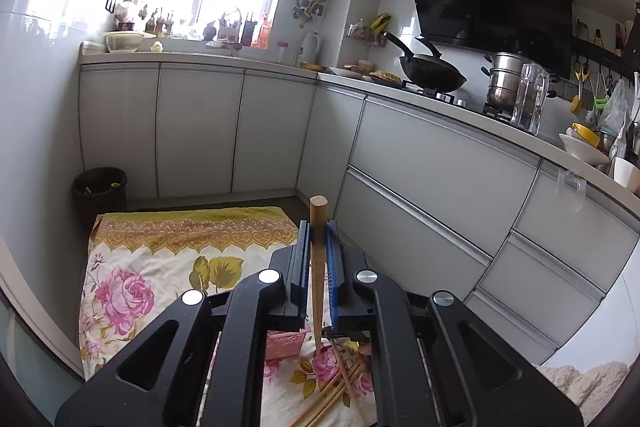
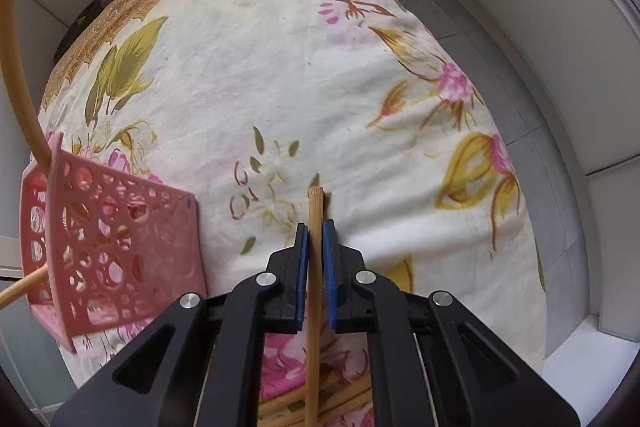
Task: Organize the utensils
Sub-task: 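Lift both held chopsticks and carry them upright above the pink basket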
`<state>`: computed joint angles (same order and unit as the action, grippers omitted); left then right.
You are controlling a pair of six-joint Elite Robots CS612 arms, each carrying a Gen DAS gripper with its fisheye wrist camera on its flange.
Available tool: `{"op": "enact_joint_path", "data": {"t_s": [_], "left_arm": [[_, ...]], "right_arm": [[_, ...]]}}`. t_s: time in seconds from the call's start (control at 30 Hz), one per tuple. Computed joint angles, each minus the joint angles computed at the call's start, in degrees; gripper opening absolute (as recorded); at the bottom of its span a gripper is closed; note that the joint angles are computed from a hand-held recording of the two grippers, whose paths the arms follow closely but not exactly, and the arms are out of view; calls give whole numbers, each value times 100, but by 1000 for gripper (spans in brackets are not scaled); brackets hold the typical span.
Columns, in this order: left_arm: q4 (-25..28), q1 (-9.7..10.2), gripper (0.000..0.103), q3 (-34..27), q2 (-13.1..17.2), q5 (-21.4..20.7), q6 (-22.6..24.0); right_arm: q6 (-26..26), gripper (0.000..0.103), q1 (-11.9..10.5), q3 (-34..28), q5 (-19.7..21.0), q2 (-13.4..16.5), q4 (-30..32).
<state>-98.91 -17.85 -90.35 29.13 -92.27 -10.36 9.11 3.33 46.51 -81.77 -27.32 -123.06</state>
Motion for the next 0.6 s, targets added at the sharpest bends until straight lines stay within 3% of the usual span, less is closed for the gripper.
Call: {"op": "enact_joint_path", "data": {"t_s": [0.07, 0.27, 0.43, 0.6], "left_arm": [[-20, -19, 7, -38, 2, 16, 30], [-124, -85, 7, -74, 10, 191, -22], [-191, -151, 7, -14, 24, 455, -152], [-189, -210, 7, 134, -14, 687, -122]], "right_arm": [[51, 7, -75, 278, 108, -147, -100], [844, 7, -397, 1801, 1032, -921, -2314], [854, 7, -430, 2835, 1086, -1591, -4296], [853, 8, -416, 3236, 1124, -1979, -5841]]}}
